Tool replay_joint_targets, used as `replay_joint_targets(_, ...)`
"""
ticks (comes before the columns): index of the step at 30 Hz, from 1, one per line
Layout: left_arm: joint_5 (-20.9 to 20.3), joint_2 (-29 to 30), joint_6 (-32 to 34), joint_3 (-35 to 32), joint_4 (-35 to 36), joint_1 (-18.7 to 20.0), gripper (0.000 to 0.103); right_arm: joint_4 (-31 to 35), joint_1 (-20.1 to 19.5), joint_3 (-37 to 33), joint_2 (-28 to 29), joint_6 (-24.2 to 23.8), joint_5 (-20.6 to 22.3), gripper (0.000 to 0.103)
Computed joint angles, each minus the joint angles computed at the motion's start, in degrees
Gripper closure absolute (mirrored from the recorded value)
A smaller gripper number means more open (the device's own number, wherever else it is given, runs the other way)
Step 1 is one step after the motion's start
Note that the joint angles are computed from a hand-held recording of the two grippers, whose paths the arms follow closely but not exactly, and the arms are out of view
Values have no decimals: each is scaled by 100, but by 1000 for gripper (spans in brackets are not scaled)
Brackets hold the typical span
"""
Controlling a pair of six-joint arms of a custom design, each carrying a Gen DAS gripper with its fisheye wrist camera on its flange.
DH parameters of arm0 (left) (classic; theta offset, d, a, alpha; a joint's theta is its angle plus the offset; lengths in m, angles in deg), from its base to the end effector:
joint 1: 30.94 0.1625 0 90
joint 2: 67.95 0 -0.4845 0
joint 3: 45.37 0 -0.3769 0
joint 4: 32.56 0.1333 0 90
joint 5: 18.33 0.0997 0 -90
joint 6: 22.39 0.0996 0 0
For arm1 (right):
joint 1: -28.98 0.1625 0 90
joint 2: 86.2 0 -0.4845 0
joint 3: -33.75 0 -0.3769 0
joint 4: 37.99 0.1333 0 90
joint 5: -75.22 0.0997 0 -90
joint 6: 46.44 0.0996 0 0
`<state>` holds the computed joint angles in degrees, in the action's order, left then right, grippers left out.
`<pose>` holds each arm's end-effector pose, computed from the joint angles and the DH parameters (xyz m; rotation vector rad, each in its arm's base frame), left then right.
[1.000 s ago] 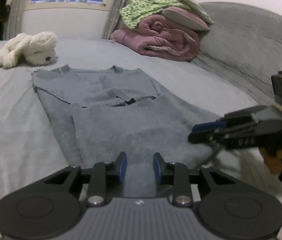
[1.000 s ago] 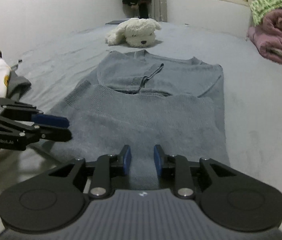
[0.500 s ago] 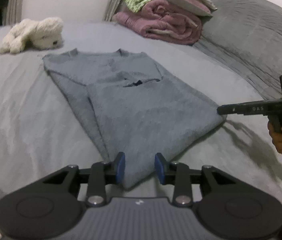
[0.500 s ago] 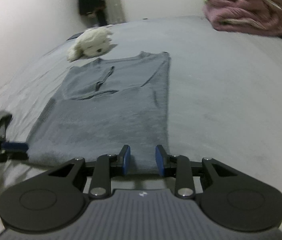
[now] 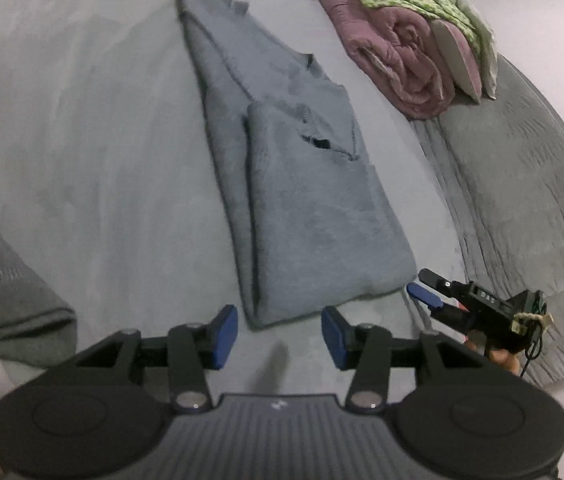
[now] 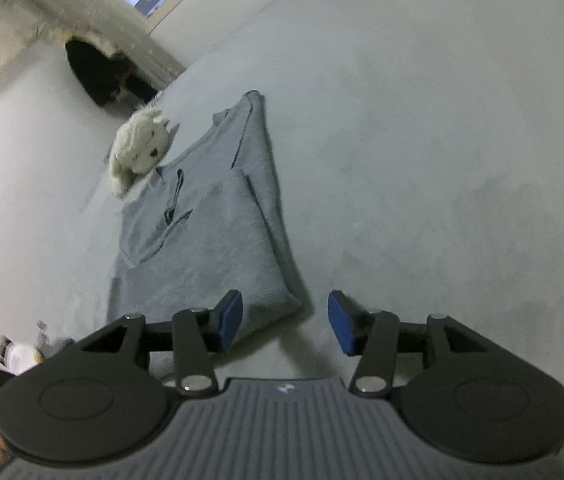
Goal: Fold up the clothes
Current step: 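Grasp the folded edge of the sweater with both grippers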
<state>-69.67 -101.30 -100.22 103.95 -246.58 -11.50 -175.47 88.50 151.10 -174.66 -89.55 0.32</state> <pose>-0.2643 -0.3006 0.0270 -0.2561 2.8984 -1.0375 -0.1002 -0.4842 0.4054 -0.4023 3.0322 -0.6436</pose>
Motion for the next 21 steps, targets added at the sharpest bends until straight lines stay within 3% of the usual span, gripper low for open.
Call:
replay_joint_targets(8,-79,681,433,-55,-1540,273,56,635,-174,-330,278,207,581,51)
replay_joint_targets(17,39,903,893,-345,-1891,400,57,552,38,-321,476,-17,590,51)
replay_joint_targets(21,140,874,915,-475,-1655,427,67,399,73,-263,500,-34,536,54)
